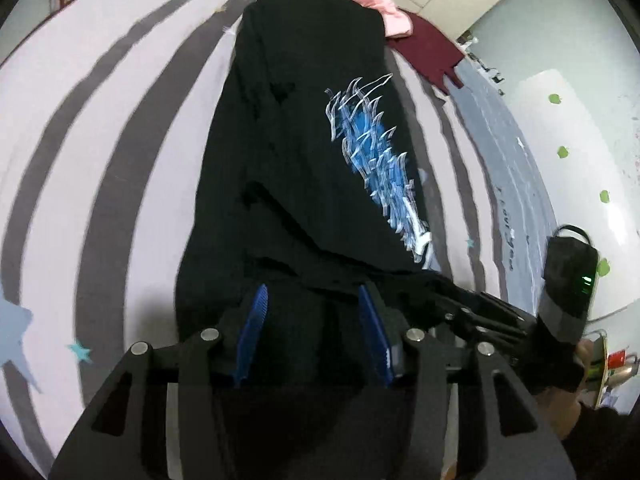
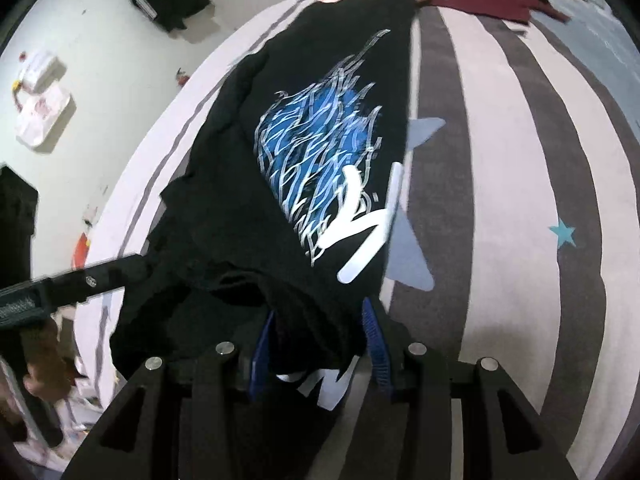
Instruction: Fold clothes
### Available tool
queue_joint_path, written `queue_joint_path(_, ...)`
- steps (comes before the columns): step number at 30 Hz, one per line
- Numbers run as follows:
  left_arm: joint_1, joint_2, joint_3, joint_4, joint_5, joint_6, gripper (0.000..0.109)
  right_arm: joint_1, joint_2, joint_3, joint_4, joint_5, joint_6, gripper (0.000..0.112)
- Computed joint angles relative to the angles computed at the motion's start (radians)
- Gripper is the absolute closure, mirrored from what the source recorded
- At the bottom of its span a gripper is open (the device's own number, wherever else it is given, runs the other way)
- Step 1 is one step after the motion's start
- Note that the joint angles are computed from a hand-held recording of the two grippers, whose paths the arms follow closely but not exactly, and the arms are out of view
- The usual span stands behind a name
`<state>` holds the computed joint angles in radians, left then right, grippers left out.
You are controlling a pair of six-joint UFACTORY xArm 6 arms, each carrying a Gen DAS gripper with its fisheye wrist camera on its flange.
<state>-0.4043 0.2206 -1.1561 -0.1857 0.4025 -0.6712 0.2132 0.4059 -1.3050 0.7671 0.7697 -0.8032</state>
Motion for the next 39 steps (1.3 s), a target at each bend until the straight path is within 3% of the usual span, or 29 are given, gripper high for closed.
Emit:
queue_joint_path(5, 0.018, 0.062, -0.050, 0.037, -0.012, -0.031, 0.064, -0.009, 0.012, -0.008, 0.007, -0.010, 0.017, 0.087)
queue_joint_path(12, 0.020, 0.166, -0.198, 0.044, -0.023, 0.071, 0.068, -0.005, 0.007, 0.005, 0.022, -0.027, 0.024, 0.089)
queue_joint_path(17, 0.038, 0.385, -0.519, 0.030, 0.036, 0.180, 0.068, -0.012, 0.015, -0.003, 0.046, -0.030, 0.037, 0.088)
queue_joint_path(22, 0.046, 0.451, -0.674, 0.002, -0.002, 0.284, 0.068, -0.030, 0.020, -0.013, 0.065, -0.018, 0.039, 0.087)
queue_joint_path(26, 0.064, 0.299, -0.452, 0.090, -0.029, 0.179, 0.063, -0.029, 0.021, -0.015, 0.065, -0.013, 0.035, 0.087)
queue_joint_path(32, 0.062, 0.023, -0.060, 0.347, 0.076, -0.070, 0.062, -0.028, 0.032, -0.031, 0.063, -0.003, 0.037, 0.087)
queue_joint_path(35, 0.024, -0.090, 0.071, 0.432, 0.151, -0.149, 0.062, -0.035, 0.023, -0.025, 0.052, 0.004, 0.033, 0.087)
queue_joint_path(39, -0.026, -0.187, 0.170, 0.443, 0.163, -0.203, 0.060, -0.066, -0.033, 0.028, 0.036, 0.022, 0.018, 0.087)
